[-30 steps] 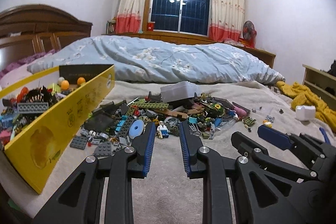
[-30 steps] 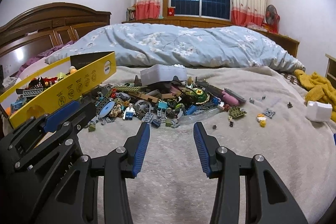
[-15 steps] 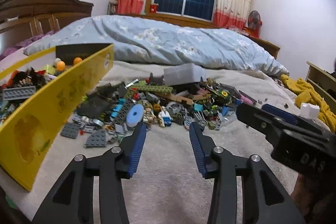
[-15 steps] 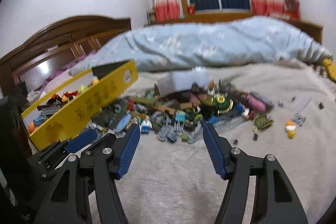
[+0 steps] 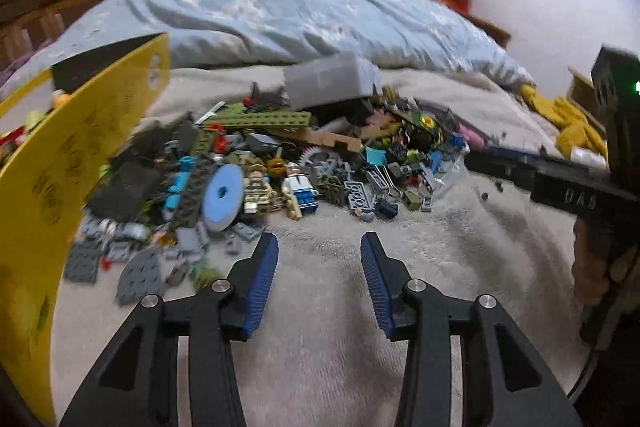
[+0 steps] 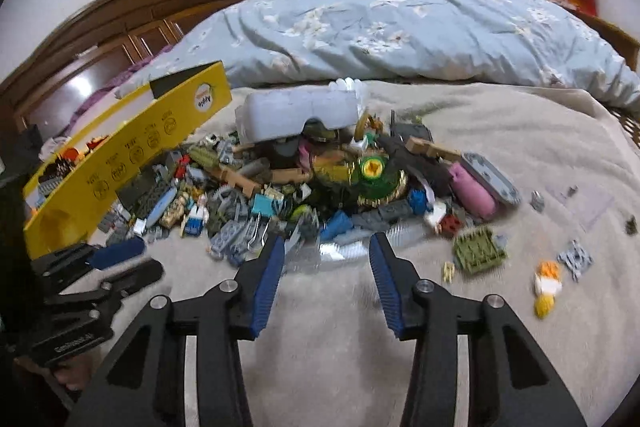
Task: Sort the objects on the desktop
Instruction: 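Lower the right tool toward the clear plastic strip while the left tool hovers over the pile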
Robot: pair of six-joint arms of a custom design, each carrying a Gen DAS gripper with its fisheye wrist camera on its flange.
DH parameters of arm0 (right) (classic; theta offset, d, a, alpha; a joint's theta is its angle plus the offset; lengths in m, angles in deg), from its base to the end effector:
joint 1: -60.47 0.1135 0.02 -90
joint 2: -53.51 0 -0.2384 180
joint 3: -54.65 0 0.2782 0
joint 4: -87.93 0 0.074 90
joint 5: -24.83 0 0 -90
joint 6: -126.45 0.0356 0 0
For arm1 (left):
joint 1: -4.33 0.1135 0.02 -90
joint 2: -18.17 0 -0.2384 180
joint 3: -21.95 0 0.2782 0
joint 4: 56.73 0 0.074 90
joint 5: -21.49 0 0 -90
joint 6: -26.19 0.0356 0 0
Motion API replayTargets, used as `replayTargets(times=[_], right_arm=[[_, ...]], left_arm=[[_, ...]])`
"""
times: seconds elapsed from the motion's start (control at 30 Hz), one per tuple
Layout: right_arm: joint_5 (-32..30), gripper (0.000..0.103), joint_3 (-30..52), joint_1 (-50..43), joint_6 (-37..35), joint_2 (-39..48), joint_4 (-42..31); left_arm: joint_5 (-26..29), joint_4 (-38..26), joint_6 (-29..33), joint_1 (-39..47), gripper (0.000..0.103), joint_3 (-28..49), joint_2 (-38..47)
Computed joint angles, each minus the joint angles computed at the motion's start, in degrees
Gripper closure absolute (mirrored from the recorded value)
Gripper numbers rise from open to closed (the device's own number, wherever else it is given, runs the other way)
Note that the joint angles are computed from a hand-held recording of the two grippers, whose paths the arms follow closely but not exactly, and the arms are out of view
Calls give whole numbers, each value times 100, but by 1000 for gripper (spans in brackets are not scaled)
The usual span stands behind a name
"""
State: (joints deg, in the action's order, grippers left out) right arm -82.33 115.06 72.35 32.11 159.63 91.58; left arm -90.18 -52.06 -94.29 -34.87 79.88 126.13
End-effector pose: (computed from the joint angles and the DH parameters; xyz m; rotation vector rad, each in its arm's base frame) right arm 0.3508 0.0845 0.0710 -0.4760 2.2497 0.4125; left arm 0.2776 -0.2094 0.0509 -0.0053 2.2997 -0.1776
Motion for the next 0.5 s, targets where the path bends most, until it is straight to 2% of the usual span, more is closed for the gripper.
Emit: replayTargets(times=[0.03, 0.17, 0.3, 0.4, 0.5], right_arm=[[-3, 58, 89, 4, -49, 60, -25], [684, 56, 361, 210, -72, 278, -164], [873, 43, 590, 289, -102, 581, -186], [1203, 25, 621, 430, -315, 709, -175], [1362, 24, 672, 505, -507, 851, -187]], left_arm=[[92, -1, 140, 51, 59, 85, 72], [405, -180, 581, 107, 59, 573, 388], [816, -585, 1143, 62, 59, 1247, 832], [828, -953, 1237, 31, 59, 1655, 1128], [954, -895, 1133, 124, 59, 1664, 1140]])
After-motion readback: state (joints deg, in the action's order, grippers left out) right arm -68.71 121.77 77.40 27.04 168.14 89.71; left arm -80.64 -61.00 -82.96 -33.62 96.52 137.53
